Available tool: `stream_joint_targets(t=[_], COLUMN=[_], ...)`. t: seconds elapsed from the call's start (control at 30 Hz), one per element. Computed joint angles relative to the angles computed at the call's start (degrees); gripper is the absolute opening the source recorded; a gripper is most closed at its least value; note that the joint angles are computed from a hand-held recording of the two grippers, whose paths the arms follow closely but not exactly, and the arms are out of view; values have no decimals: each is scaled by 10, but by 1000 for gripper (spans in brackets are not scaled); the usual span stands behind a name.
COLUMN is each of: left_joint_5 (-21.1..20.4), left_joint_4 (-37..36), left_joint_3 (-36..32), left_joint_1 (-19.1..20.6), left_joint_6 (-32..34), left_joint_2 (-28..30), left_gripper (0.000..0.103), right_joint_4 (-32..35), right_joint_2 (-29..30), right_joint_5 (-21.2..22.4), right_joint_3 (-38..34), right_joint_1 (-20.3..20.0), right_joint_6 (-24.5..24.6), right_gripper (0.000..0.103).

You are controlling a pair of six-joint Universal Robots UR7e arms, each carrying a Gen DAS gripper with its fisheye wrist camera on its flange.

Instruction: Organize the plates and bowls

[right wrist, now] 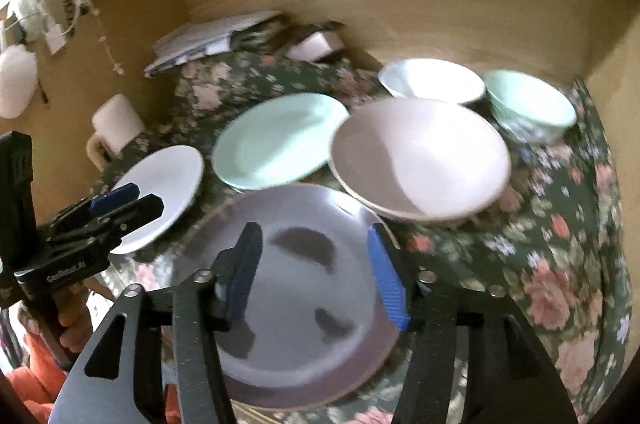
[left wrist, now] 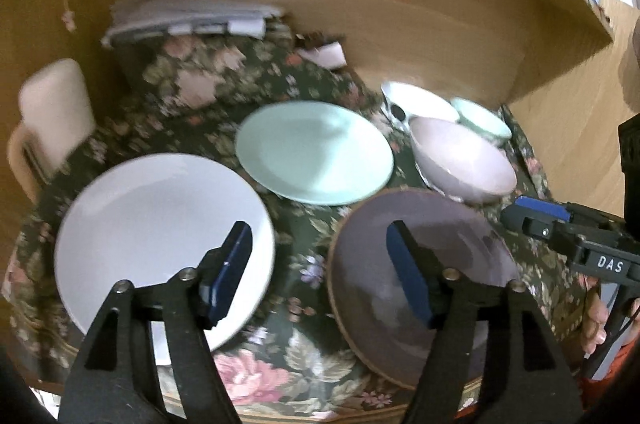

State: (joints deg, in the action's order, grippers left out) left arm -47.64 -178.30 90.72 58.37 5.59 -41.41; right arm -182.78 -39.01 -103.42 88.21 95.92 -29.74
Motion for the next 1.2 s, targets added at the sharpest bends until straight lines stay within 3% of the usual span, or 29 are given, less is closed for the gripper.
stream_joint_targets(t=[0.33,0.73,1.03,1.2], left_joint_5=[48,98,104,77], left_joint_4=[-41,-25,-7,9], left_joint_3=[27,55,62,66], left_joint_1=[7,42,70,87], left_joint_6=[1,-26,-55,-66], left_joint_2=[-36,-75,-94,-104], left_gripper=[71,71,71,71], right_joint_4=[57,183,280,326], right_joint_2=[41,120,179,207], right_joint_5=[17,-2,-27,-36], right_joint_3=[-58,-181,-280,-328], right_joint_1=[27,54,62,64], right_joint_6=[-30,-33,-33,-21], right_gripper=[57,57,57,57])
